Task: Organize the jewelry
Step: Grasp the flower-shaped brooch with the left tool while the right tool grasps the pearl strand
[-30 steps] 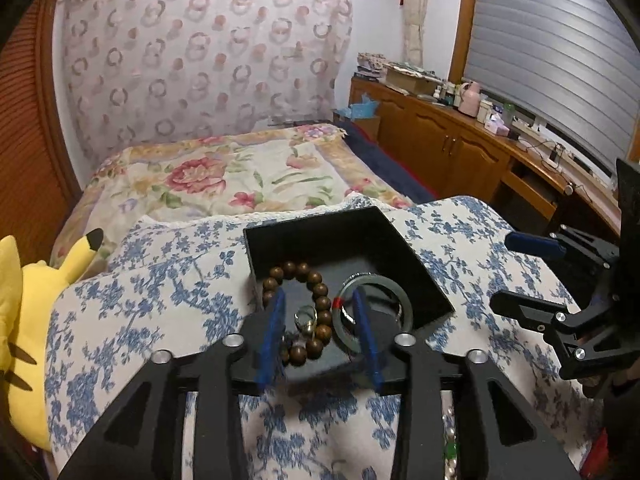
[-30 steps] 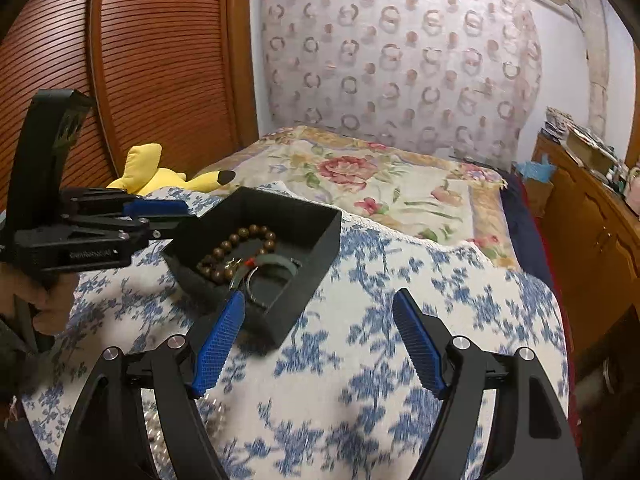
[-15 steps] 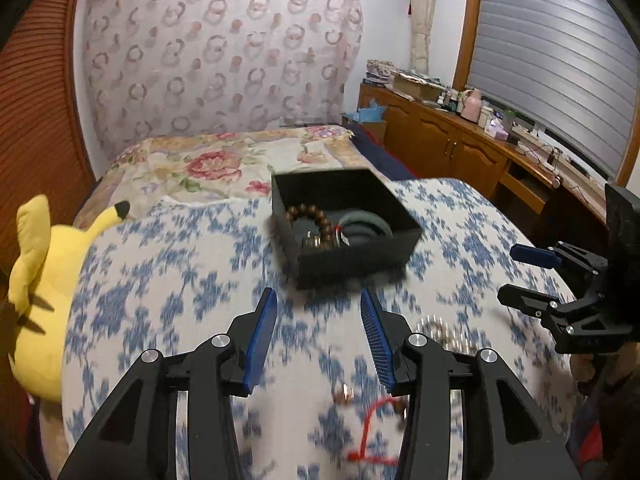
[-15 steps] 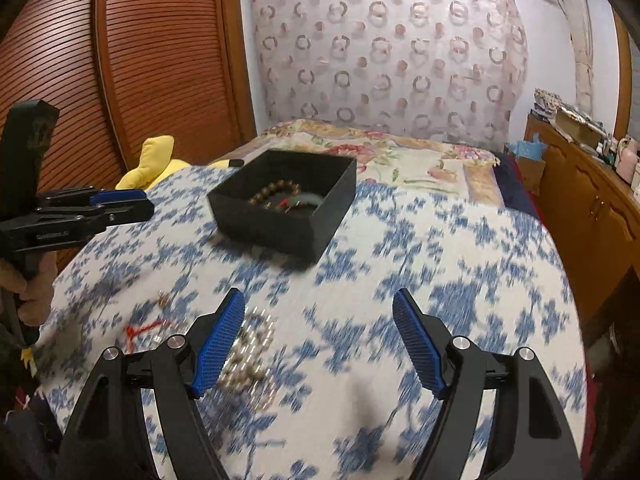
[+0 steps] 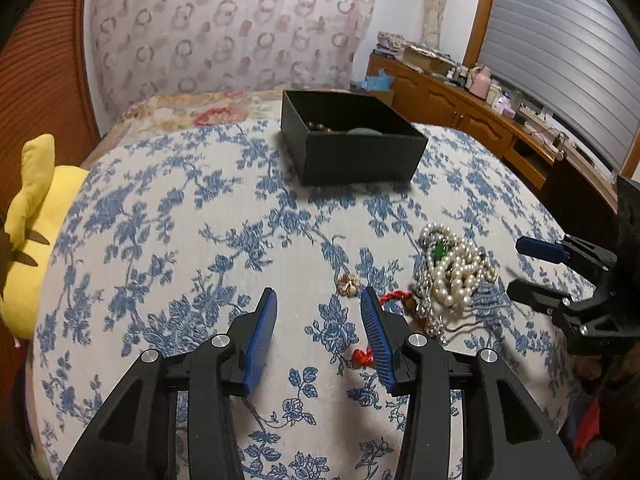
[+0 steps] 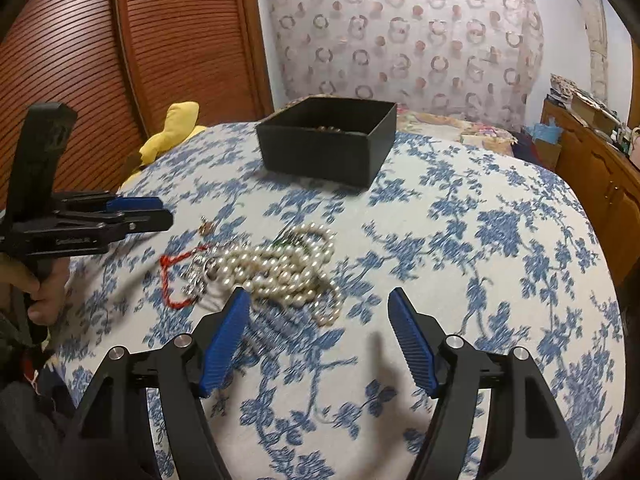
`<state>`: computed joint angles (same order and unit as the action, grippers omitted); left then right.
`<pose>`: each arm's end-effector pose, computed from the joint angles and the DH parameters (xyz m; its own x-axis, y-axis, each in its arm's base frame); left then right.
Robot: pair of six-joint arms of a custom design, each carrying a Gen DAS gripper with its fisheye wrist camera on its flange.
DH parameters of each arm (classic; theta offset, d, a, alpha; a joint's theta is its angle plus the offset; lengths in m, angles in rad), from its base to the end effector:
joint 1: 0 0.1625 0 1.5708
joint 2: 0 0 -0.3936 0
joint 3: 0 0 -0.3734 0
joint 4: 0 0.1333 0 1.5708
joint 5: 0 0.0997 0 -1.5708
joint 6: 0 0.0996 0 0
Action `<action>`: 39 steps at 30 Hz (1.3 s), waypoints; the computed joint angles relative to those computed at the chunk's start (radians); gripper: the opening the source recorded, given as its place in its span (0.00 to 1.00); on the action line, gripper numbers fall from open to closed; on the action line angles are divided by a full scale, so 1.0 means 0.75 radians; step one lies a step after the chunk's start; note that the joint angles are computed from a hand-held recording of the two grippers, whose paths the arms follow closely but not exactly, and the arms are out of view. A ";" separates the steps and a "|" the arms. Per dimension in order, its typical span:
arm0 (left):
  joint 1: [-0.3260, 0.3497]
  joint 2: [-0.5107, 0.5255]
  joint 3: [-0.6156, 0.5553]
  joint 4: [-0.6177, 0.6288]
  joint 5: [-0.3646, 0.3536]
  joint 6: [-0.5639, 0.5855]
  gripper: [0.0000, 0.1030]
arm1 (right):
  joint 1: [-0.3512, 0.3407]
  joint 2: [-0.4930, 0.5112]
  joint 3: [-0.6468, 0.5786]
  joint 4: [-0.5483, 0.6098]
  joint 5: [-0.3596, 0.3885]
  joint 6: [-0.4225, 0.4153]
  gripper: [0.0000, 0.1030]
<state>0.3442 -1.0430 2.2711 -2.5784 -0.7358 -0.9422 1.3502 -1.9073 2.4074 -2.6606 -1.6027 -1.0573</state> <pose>-0.3126 -0.3321 0.0638 -0.7864 0.1374 -0.6022 0.4804 0.7489 -0.4565 0.0535 -0.3563 0.3277 -0.6356 -0.5904 0.4974 -0.7568 0.6039 -0.2501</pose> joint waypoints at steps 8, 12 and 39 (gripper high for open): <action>0.066 0.082 -0.074 -0.050 -0.044 0.098 0.32 | -0.013 -0.027 0.034 -0.003 0.018 -0.037 0.70; 0.092 0.130 -0.120 -0.063 -0.053 0.137 0.29 | -0.029 -0.034 0.023 0.035 0.046 -0.033 0.70; -0.055 -0.011 0.008 -0.023 0.046 -0.040 0.13 | 0.041 0.004 0.002 0.063 0.023 -0.016 0.40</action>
<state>0.3029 -1.0514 2.2772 -2.5956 -0.7010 -0.9720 1.3808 -1.9042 2.4088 -2.6133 -1.5855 -1.0692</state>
